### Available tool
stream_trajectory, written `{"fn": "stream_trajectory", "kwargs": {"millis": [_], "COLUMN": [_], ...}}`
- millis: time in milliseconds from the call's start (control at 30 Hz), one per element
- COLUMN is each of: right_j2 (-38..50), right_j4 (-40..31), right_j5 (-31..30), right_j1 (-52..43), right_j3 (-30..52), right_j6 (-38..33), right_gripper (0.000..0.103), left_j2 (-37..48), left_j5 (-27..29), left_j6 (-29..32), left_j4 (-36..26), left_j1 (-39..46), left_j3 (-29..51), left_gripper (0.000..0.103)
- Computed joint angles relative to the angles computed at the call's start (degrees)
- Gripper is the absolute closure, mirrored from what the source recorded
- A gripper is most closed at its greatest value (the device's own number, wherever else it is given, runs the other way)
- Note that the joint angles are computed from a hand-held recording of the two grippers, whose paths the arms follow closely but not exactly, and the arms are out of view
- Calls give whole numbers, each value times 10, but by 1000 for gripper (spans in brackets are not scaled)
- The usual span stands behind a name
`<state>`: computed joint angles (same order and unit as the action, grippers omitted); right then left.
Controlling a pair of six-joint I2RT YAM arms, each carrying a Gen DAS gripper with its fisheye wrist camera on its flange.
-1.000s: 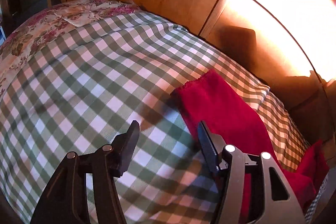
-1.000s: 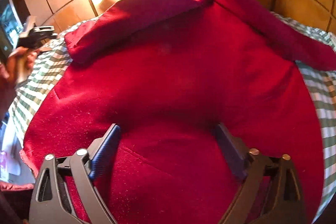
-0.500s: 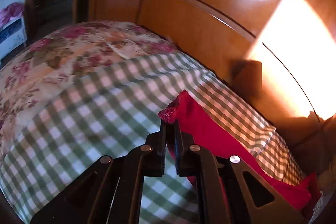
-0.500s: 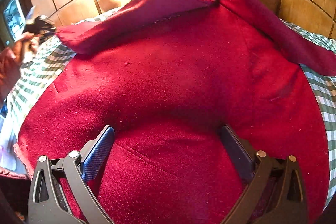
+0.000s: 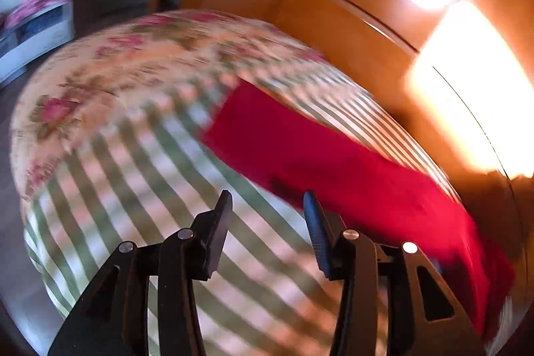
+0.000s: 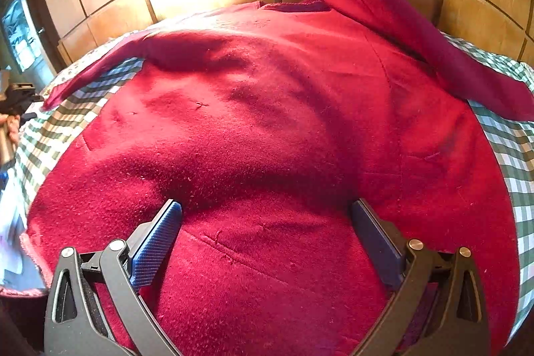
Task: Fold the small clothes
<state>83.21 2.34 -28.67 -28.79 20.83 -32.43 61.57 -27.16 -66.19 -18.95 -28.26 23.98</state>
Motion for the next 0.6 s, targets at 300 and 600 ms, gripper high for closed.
{"fn": "stream_trajectory", "kwargs": {"millis": [300,600], "right_j2": [-9,129], "right_j4": [-129,-295], "right_j5": [-67,-87], "right_j1": [-254,-406], "right_j3": [98,198], "right_j6": [-94,-274], "right_gripper": [4,62], "left_j2": [148,228], "left_j5": [86,36], "left_j6": [-29,-51], "left_j4": [209,175], "left_j1": [-356,-460], "left_j3": [-1,65], "left_gripper": [58,97]}}
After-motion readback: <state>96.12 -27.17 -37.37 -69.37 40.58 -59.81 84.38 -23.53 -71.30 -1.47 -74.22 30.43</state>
